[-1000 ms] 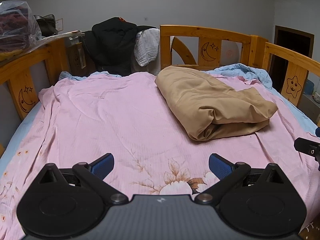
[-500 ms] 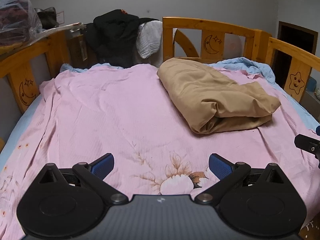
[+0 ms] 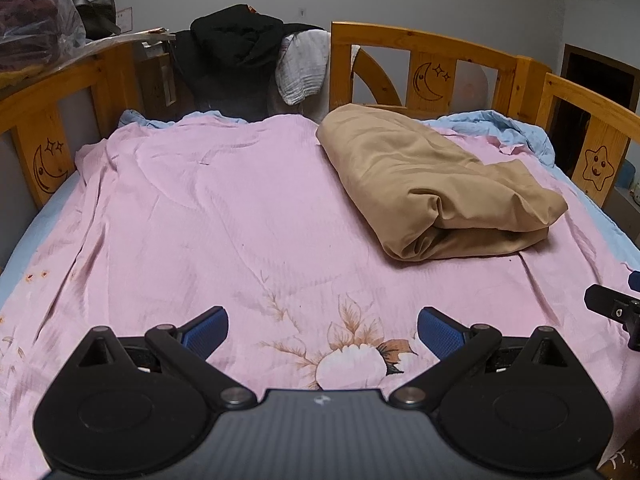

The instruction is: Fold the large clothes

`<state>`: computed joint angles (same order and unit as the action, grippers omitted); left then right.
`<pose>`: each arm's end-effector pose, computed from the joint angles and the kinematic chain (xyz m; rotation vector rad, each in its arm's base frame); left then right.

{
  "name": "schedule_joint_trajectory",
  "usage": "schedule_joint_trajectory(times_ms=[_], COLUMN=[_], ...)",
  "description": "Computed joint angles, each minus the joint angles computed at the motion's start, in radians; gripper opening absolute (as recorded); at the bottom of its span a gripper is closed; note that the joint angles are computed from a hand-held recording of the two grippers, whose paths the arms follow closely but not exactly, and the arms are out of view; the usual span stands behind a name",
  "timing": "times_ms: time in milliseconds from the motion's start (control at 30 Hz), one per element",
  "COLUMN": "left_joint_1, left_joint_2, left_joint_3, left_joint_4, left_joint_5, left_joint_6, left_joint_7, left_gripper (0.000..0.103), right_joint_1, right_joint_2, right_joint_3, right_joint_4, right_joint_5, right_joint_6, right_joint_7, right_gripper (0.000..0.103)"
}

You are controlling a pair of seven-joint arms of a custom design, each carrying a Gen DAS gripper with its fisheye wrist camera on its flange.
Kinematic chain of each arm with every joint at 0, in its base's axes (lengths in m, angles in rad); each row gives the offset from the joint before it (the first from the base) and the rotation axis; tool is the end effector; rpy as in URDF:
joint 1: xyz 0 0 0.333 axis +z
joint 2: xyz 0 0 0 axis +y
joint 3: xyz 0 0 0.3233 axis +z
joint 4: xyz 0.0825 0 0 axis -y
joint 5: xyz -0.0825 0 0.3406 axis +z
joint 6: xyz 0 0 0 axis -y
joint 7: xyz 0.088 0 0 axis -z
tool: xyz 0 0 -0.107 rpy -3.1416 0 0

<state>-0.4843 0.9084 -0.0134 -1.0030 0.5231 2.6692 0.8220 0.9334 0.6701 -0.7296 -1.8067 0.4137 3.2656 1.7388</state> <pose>0.6898 -0.3861 0.4100 -1.6598 1.8617 -0.8793 0.6395 0.2002 0.4030 -1.5564 1.6650 -0.8917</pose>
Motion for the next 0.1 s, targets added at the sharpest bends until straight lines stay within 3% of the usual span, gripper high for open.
schedule_joint_trajectory(times_ms=[100], left_joint_1=[0.001], left_joint_2=[0.011], left_joint_3=[-0.009], left_joint_4=[0.017], left_joint_5=[-0.010], left_joint_6=[-0.016], left_joint_7=[0.013], left_gripper=[0.102], right_joint_1=[0.003], right_joint_2=[0.007], right_joint_3=[-0.010], right_joint_4=[0.003], right_joint_5=[0.003], right_joint_6=[-0.024], right_joint_7=[0.019], right_gripper=[0.102])
